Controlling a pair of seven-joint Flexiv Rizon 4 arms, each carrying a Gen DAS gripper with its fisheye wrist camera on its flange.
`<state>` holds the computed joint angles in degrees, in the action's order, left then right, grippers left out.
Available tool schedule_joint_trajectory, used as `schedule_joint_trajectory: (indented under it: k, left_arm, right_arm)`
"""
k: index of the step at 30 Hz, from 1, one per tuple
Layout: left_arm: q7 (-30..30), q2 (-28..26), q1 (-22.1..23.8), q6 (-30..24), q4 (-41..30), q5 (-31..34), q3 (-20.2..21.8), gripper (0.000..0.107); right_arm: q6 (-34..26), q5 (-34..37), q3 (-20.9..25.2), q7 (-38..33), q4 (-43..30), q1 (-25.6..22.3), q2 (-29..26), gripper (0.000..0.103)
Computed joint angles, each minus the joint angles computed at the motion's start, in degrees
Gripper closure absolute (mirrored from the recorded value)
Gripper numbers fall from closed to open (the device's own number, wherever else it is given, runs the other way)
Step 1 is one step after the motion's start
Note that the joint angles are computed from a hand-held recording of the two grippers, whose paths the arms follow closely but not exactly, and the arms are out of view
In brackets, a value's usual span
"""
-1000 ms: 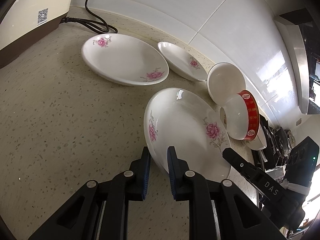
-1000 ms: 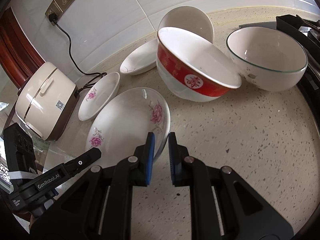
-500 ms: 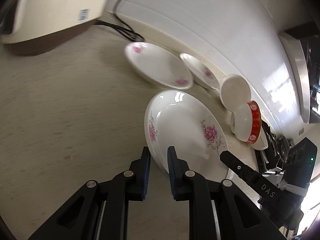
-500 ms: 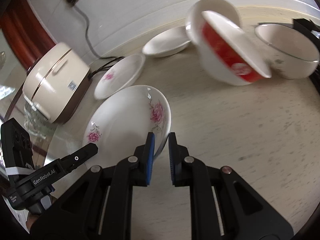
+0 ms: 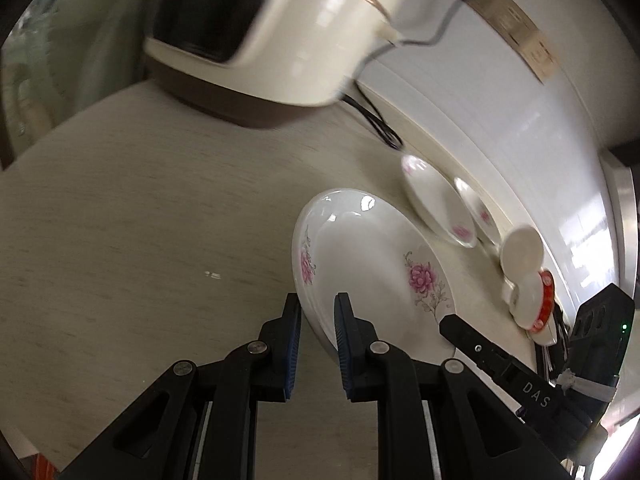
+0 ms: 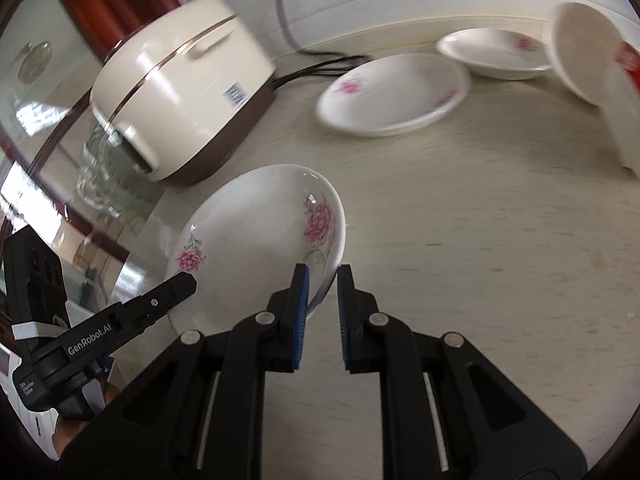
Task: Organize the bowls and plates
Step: 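Carry the plate toward the rice cooker and lower it onto the counter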
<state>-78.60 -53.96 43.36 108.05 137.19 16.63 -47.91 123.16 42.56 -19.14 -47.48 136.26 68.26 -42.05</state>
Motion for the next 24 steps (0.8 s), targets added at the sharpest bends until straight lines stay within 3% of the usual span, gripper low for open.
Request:
schedule_joint_trajectory:
  k: [8, 20, 24]
  left_arm:
    - [-0.49, -0.53, 3.73, 0.37, -1.12, -0.4, 0.75, 0.089]
    - [-0.14, -0.65, 6.24, -0.22, -1.9, -0.65, 1.34, 0.089]
    - [-0.35, -0.05, 6.61, -0.42, -1.53, -1.21, 1.62, 0.083]
  right_arm:
    - [-5.19, -6.49, -2.64, -0.2, -5.6, 0.12, -1.03, 0.085]
    - [-7.9, -12.28, -6.04, 3.56, -7.55, 2.02, -2.38, 0.085]
    - [-8.32, -14.07, -6.28, 3.98, -7.93, 1.84, -2.55, 0.085]
